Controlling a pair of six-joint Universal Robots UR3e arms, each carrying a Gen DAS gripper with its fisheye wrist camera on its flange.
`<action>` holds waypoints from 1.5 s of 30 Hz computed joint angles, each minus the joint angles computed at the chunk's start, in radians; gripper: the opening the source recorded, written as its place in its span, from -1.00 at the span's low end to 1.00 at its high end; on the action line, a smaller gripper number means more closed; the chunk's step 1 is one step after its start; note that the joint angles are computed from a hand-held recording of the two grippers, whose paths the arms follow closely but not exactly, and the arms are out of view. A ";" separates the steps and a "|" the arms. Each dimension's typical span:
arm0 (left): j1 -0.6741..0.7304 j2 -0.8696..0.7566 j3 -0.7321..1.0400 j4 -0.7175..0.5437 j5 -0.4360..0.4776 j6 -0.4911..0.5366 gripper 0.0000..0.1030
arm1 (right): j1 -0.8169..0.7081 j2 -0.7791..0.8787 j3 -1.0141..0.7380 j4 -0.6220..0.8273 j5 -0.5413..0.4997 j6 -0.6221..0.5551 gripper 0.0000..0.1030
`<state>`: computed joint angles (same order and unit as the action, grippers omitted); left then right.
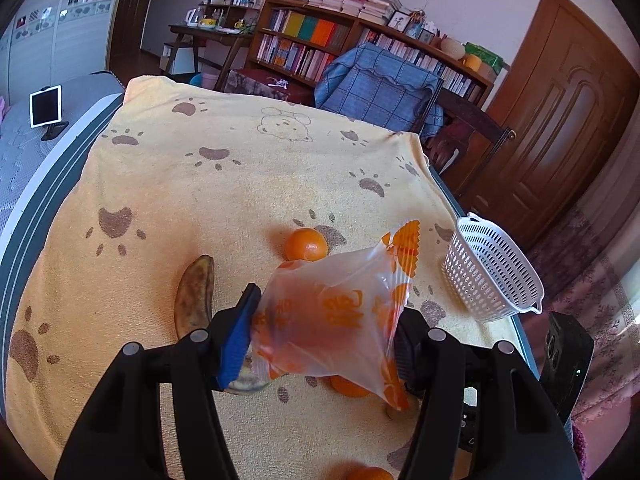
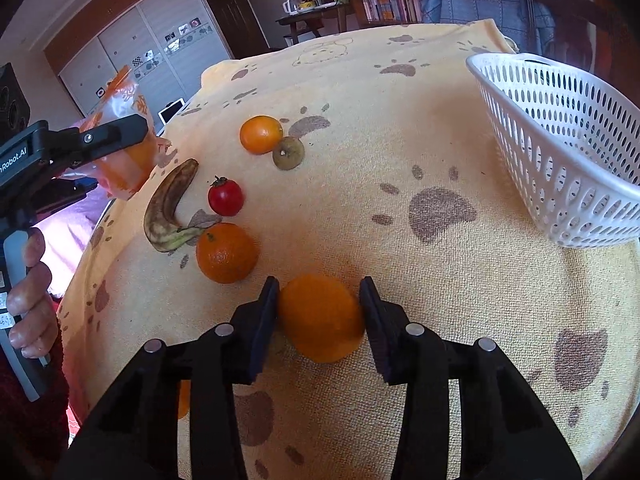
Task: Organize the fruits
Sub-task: 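Drop the orange into the white basket with the right tool while the left carries the bag, then lower the bag into the white basket and open the left tool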
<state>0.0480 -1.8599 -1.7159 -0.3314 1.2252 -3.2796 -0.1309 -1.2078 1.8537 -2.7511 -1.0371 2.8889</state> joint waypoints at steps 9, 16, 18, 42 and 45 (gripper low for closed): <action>-0.048 -0.017 0.055 -0.015 0.017 0.000 0.15 | -0.107 -0.161 0.099 -0.051 0.126 0.005 -0.17; -0.097 -0.043 0.116 -0.033 0.040 -0.006 0.15 | -0.222 -0.207 0.080 -0.152 0.145 0.067 -0.17; -0.113 -0.055 0.136 -0.041 0.048 -0.007 0.15 | -0.246 -0.187 0.052 -0.166 0.125 0.083 -0.17; -0.259 -0.233 0.402 -0.159 0.113 -0.038 0.51 | -0.475 -0.117 0.110 -0.348 0.218 0.161 0.66; -0.287 -0.255 0.396 -0.162 0.095 -0.034 0.64 | -0.493 -0.124 0.125 -0.353 0.246 0.169 0.69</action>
